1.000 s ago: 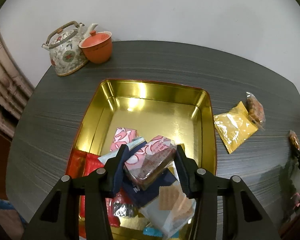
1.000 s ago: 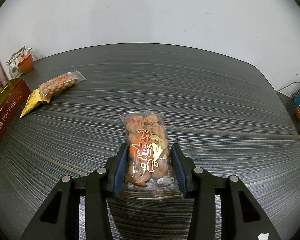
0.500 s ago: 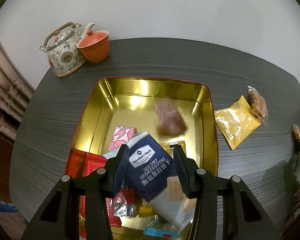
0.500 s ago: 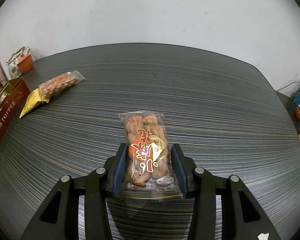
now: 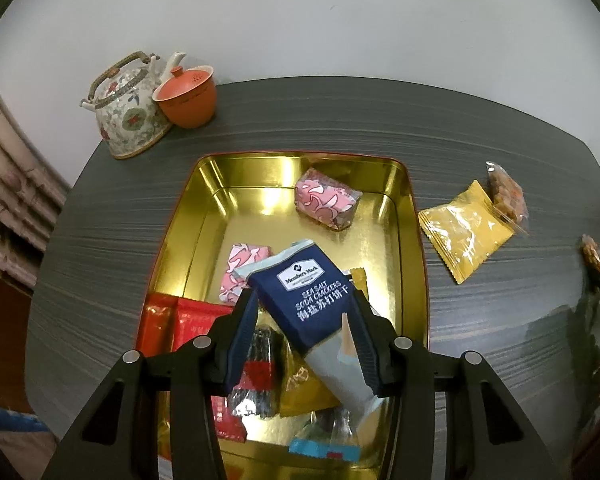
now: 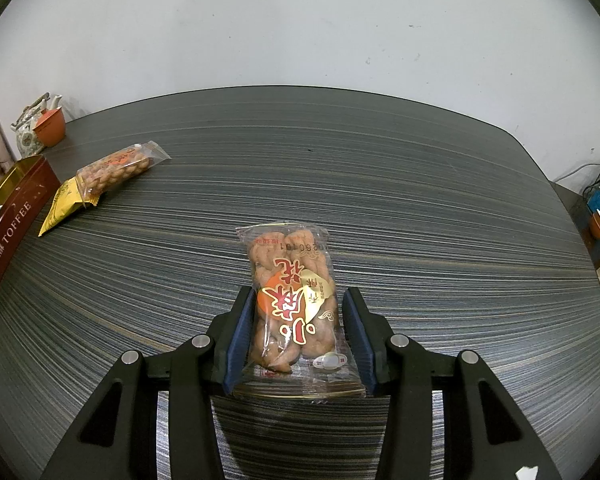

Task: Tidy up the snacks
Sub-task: 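Carry the pink-wrapped cake into the gold tin and open the left gripper, then carry the clear nut bag into the gold tin and open the right gripper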

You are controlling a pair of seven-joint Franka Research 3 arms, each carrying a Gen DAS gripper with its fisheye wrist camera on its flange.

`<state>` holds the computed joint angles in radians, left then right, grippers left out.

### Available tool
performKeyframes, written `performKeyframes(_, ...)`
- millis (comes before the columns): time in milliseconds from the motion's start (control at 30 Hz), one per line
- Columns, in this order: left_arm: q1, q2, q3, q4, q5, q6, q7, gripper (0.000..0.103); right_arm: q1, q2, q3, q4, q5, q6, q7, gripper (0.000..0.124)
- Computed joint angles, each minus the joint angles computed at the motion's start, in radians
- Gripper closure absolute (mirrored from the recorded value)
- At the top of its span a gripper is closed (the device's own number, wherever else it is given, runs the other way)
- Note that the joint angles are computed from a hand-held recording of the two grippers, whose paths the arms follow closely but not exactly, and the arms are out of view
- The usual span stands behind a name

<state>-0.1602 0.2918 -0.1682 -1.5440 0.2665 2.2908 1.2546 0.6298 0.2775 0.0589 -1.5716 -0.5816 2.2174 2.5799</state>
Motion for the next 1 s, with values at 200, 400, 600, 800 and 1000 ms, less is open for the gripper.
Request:
performKeyframes(200, 0.012, -0.049, 0.000, -0.057, -0.013, 0.032, -0.003, 0.052, -0.004, -0.007, 0.000, -0.010, 0.001, 0.007, -0.002, 0.084)
performKeyframes(400, 0.028, -0.107, 0.009, -0.129, 0.001, 0.069, -0.015, 0.047, 0.001, 0.001, -0.003, -0.001, -0.008, 0.001, -0.001, 0.088)
performKeyframes(600, 0.050, -0.152, 0.018, -0.192, 0.007, 0.096, -0.036, 0.042, 0.016, 0.016, -0.002, 0.029, -0.023, -0.041, 0.014, 0.089)
performKeyframes(800, 0.072, -0.187, 0.027, -0.248, -0.001, 0.128, -0.063, 0.037, 0.043, 0.064, -0.001, 0.120, -0.015, -0.093, -0.018, 0.089)
performKeyframes(1000, 0.090, -0.220, 0.034, -0.295, 0.018, 0.157, -0.085, 0.034, 0.091, 0.152, -0.011, 0.286, -0.001, -0.125, -0.080, 0.089)
